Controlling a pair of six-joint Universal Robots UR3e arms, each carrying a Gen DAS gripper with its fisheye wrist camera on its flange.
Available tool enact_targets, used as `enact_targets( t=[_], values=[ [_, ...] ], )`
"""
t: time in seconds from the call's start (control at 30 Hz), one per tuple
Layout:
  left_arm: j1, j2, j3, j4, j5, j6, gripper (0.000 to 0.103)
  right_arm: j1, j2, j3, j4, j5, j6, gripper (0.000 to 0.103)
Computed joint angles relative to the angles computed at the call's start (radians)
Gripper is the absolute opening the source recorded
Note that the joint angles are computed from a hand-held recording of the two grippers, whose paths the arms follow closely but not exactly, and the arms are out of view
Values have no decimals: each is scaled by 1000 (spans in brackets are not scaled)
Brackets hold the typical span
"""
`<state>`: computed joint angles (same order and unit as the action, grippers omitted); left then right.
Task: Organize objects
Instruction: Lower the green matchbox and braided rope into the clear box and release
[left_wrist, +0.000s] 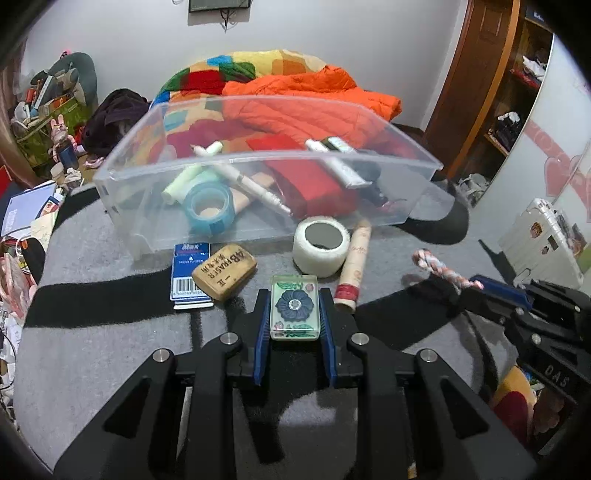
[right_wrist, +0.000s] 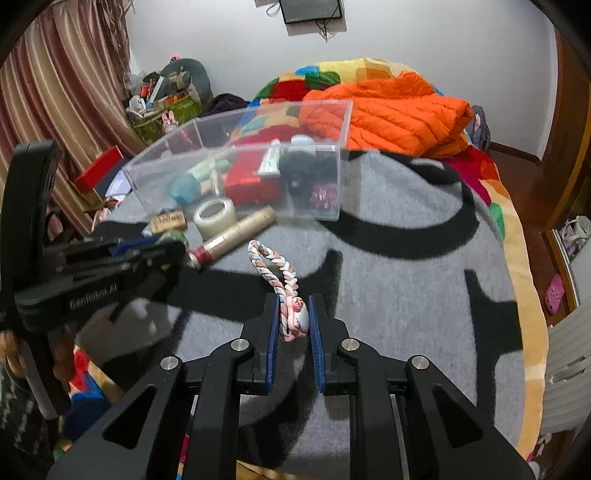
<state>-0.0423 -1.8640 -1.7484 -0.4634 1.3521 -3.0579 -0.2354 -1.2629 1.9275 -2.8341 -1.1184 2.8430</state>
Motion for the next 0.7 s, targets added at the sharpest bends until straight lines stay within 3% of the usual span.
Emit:
enact_targets(
  t=[0.4, 0.7],
  values=[
    [47, 115, -16, 10, -50, 7, 24, 50, 10, -157, -12, 24, 64, 14],
    [69, 88, 73, 5, -60, -1, 24, 100, 105, -352, 6, -9, 113, 14]
  ],
)
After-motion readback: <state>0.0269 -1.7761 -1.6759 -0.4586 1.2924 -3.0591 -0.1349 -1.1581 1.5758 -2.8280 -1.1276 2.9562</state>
